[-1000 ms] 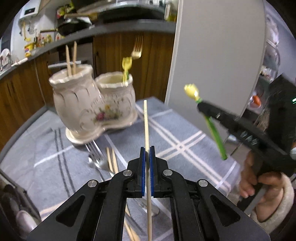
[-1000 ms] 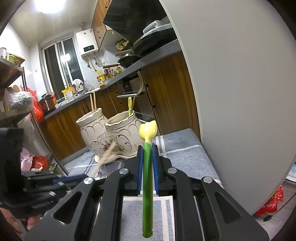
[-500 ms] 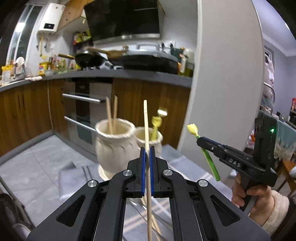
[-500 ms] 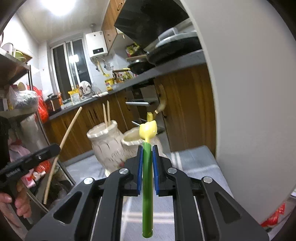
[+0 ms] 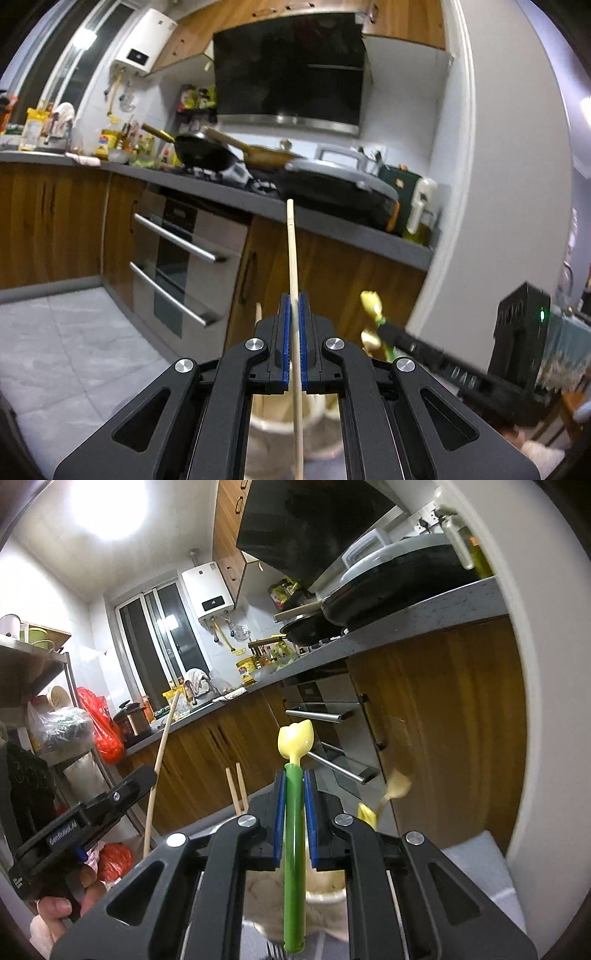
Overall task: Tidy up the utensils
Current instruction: 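Carry the chopstick and spatula with both tools over the ceramic holder, then drop chopstick into tall cup with left tool while right tool drops spatula in short cup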
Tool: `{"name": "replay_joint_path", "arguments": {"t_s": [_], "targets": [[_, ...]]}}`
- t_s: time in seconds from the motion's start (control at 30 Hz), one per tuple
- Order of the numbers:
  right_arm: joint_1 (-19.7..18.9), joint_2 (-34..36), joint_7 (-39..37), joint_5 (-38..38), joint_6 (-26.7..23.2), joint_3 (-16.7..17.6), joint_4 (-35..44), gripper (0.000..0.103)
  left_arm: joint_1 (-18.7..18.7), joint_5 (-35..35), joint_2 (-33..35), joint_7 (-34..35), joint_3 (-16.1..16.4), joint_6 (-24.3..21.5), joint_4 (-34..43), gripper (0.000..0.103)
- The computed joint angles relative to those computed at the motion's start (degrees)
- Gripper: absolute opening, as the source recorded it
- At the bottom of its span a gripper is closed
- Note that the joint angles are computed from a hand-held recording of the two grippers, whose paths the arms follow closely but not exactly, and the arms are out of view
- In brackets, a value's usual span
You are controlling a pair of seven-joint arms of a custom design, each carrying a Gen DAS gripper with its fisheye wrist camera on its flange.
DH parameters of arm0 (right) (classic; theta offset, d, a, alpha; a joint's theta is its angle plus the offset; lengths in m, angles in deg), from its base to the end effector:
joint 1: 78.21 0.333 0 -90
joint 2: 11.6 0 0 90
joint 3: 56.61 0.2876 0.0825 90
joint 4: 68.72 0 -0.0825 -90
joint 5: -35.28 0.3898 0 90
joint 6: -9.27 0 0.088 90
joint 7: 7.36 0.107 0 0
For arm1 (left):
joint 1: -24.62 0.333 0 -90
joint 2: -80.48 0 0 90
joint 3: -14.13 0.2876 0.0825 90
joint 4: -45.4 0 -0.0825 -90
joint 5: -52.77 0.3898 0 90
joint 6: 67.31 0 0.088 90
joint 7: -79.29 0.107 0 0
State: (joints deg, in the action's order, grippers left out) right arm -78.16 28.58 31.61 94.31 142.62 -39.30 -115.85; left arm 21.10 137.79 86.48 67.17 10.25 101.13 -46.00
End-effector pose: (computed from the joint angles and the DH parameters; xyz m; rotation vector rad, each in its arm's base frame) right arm 0.7538 0.1395 0.6128 -1.5715 0.8229 -0.1370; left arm 0.6181 -0.1430 0.6324 -1.5595 1.0896 -1.2755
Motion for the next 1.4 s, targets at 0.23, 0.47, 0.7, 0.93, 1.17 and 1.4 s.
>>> {"name": "replay_joint_path", "arguments": {"t_s": [0.23,0.47,0.7,0.93,1.17,1.4], "targets": [[2.2,1.6,-9.4,1.3,9.3,2.4,-0.8,0.01,-3.1,9.8,5.8,-6.5,1.1,-9.9,7.2,0.005],[6.1,6.6,-8.5,-3.8,13.9,0.5,5.1,0.01,-5.0,8.1,9.7,-2.0,2.7,-12.7,10.6,0.005],[4.7,4.4,-6.7,-7.8,11.2,0.5,1.5,0.01,-4.0,10.5,5.0,-5.4,2.5,-9.2,3.3,0.005],[1.7,-1.8,-4.9,-6.2,7.4,-0.7,-7.1,0.01,-1.7,6.9,-0.4,-1.4,-0.1,-7.9,-5.1,0.005],[1.7,-7.8,-9.9,-3.0,8.3,-2.0,-16.3,0.01,-1.1,4.4,-2.9,2.9,-2.1,-9.5,-8.8,0.005],[3.2,-8.4,-10.4,-3.7,8.6,-3.8,-17.5,0.01,-0.5,0.4,-3.8,6.1,-2.7,-9.9,-10.6,0.005]]}}
